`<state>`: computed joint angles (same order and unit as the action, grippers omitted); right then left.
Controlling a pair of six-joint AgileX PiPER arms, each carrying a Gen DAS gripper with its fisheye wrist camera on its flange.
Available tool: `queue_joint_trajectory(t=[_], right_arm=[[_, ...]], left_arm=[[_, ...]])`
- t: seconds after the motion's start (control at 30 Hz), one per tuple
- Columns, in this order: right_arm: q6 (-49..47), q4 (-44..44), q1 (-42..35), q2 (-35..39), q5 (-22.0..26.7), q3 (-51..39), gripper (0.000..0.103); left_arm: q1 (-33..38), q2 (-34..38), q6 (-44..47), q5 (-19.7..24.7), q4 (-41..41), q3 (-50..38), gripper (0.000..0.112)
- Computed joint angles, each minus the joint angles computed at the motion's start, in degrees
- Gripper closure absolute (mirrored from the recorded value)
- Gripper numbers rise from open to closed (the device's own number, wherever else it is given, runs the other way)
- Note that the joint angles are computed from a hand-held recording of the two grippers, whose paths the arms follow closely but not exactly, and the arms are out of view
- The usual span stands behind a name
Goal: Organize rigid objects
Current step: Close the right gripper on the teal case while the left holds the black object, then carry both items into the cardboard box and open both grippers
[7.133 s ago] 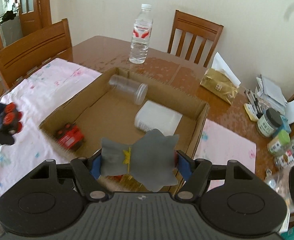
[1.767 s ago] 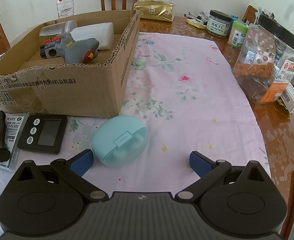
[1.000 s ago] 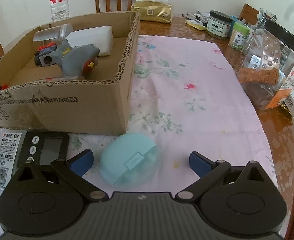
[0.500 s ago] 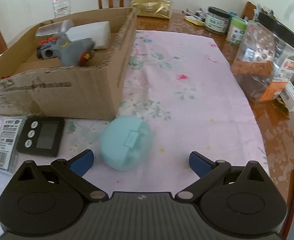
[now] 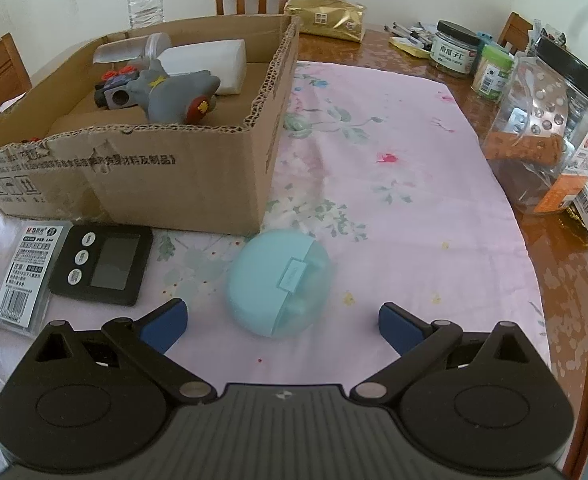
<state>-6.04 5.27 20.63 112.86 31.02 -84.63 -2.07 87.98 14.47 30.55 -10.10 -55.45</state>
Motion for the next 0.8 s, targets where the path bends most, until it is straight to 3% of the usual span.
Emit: queue_joint_trajectory(t=[0.13, 0.33, 0.4, 0.63, 0.8], right_arm=[[-0.82, 2.01, 0.55, -0.46, -1.0, 0.75, 0.001], [2.19, -1.57, 2.18, 0.11, -3.53, 0.34, 0.012], [3.26, -2.01, 2.22, 0.43, -3.68, -0.3, 0.02], [2.83, -1.91, 1.96, 1.12, -3.98, -1.19, 0.024], [1.18, -1.2, 1.48, 1.36, -2.9, -2.19, 0.035]], left_arm=[[-0.47, 0.32, 0.44, -0.56, 0.65, -0.09, 0.02], [-0.74, -0.06, -1.12, -1.06, 1.31, 0.35, 0.022], [-0.89, -0.11, -1.66, -1.08, 1.77, 0.44, 0.022], [-0.64, 0.08, -0.92, -0.71, 1.36, 0.08, 0.022], [-0.64, 0.52, -1.33, 0.17, 1.71, -0.78, 0.022]])
